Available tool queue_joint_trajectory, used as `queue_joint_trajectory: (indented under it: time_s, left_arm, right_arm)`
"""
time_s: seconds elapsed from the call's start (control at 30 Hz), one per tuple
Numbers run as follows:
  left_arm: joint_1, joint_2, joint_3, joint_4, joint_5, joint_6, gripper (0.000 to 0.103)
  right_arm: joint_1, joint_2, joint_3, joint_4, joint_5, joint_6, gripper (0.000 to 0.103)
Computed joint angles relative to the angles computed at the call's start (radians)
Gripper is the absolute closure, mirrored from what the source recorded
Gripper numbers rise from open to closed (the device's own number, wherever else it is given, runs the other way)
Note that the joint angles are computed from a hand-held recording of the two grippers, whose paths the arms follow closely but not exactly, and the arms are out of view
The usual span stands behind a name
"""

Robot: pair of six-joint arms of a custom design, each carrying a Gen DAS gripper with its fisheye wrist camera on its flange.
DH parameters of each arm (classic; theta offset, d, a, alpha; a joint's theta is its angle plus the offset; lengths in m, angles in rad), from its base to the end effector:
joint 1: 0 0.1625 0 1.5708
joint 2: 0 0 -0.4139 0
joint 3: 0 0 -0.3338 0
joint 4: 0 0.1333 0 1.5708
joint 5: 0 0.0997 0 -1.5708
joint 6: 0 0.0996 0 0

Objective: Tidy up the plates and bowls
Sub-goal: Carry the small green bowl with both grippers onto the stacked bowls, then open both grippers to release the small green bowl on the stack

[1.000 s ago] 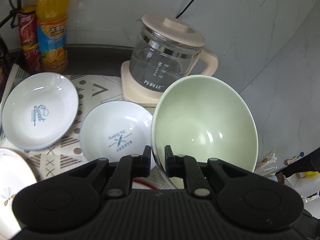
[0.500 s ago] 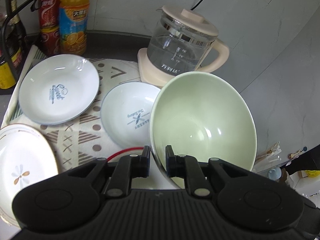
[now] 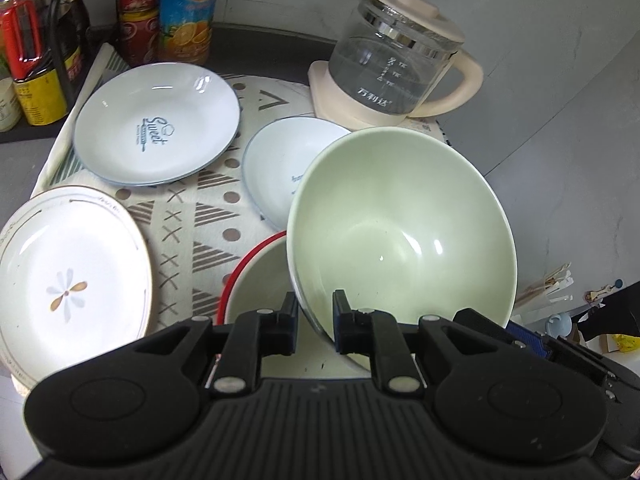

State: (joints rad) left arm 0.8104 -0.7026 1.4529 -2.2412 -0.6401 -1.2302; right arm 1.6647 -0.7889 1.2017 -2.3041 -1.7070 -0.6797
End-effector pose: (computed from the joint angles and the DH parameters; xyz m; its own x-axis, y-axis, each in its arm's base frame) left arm -0.2967 -0.6213 0.1351 -0.7774 -0.5278 -0.3423 -0.1368 0.6730 -0.7269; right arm 0.1871 -0.7087 0.2600 -0.7143 -0.6330 0.2983 -0.6917 0.7033 -0.1640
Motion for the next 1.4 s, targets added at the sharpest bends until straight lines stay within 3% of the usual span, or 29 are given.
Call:
queue_joint_trajectory:
  time_s: [0.4, 0.77, 1.0, 1.4]
  left_arm:
    - [-0.013, -0.024, 0.027, 0.080, -0.013, -0.092, 0.089]
    - [-0.004, -0.042, 0.034, 0.163, -0.098, -0.170, 0.088]
    - [0.004, -0.036, 0.017, 0.190, -0.104, -0.176, 0.087]
    - [0.012, -0.030, -0.001, 0.195, -0.086, -0.192, 0.072]
  right_arm:
    - [0.000, -0.021, 0.030, 0.051, -0.010, -0.012, 0.078]
    - [0.004, -0.021, 0.016, 0.122, -0.018, -0.023, 0.078]
    - [0.005, -0.010, 0.005, 0.167, -0.045, -0.001, 0.077]
    - [0.004, -0.006, -0.009, 0.176, -0.072, 0.033, 0.071]
